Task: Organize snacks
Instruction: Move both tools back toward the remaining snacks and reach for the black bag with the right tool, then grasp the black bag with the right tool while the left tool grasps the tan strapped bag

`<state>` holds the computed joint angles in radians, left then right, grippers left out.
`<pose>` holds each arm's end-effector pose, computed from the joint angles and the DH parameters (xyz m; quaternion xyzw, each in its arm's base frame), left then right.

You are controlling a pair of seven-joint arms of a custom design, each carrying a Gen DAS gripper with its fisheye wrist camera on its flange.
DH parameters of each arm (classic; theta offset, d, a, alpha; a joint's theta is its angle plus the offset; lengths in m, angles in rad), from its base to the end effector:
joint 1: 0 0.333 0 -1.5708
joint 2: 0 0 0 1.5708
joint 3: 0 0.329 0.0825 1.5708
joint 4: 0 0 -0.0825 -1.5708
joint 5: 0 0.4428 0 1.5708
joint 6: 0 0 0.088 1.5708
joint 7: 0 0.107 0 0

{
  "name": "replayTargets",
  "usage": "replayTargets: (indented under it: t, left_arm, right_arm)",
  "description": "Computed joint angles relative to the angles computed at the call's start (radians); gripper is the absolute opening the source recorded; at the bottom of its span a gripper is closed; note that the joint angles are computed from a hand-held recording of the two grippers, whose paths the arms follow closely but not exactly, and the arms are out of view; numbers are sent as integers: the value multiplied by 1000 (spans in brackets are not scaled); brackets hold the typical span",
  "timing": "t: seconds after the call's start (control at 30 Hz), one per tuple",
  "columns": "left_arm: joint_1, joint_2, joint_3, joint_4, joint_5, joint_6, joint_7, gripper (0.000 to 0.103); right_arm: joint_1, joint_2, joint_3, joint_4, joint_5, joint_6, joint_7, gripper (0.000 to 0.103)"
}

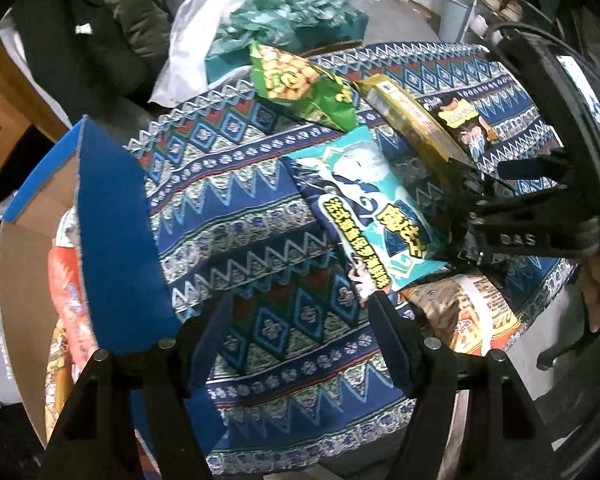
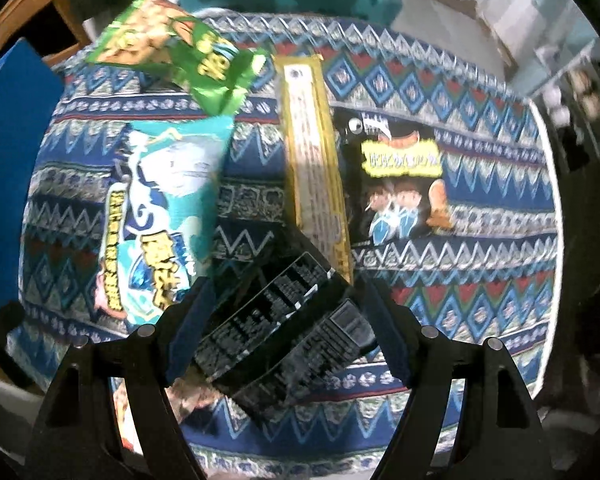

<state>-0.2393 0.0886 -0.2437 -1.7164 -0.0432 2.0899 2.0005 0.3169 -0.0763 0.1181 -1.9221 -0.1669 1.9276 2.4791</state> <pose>0.5994 -0.3107 0.5547 -0.3290 0.9329 -0.1249 0.0763 0.5507 0.2449 0.5277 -0.5413 0.8357 -0.0877 0.0306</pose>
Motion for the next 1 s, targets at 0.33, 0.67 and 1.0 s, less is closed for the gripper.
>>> replayTargets:
  t: [0.33, 0.67, 1.0]
  left_arm:
    - [-13, 13, -11, 0, -9, -24, -2, 72]
    - [-32, 22, -25, 22, -42, -86, 3, 72]
    - [-54, 49, -39, 64, -80, -147, -43, 78]
  right_arm:
    - [-3, -26, -2, -64, 22, 8, -12, 76]
    - [4, -116, 33, -166, -23, -78, -55, 76]
    - [-56, -352, 55, -355, 19, 65, 88, 76]
